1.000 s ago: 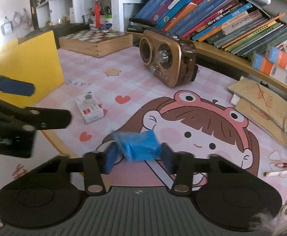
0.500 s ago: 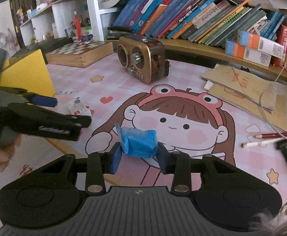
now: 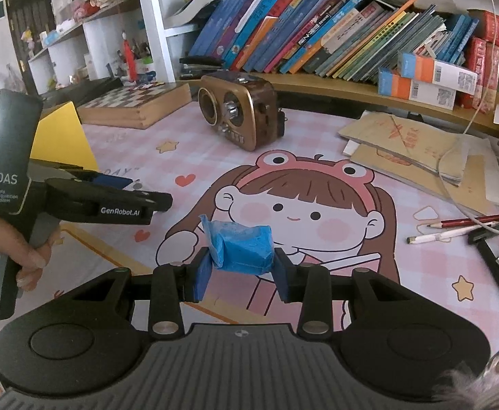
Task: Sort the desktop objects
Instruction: 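Grasp the blue plastic bag with the right gripper while the left gripper approaches the white-red card box, then grasp the white-red card box with the left gripper, then carry the card box and blue bag in both grippers over the yellow box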
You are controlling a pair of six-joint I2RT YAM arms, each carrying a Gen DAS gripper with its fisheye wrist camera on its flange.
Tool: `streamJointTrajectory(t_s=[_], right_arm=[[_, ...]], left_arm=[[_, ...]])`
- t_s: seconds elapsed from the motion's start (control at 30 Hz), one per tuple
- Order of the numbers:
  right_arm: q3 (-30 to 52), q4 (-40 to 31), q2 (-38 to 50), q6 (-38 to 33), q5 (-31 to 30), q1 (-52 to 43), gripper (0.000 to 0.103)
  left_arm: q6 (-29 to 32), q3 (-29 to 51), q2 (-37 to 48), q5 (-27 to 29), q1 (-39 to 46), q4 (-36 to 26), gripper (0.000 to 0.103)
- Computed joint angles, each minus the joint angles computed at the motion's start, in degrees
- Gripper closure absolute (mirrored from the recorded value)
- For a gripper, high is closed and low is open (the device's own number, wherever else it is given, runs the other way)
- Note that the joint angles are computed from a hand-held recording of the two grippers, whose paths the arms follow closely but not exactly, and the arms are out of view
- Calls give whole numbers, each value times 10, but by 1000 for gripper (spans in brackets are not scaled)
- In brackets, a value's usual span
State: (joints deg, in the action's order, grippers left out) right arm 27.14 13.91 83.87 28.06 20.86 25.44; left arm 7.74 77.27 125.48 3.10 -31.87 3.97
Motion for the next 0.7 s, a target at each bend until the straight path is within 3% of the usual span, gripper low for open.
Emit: streamJointTrajectory(t_s=[0.4,0.7], right_arm=[[2,-51,-35,36,52,36,69],[18,-159,-97,107,128,132,69]], left_arm=[[-56,-140,-153,42,1,35,47],[-96,-270,-302,85,33,33,47]])
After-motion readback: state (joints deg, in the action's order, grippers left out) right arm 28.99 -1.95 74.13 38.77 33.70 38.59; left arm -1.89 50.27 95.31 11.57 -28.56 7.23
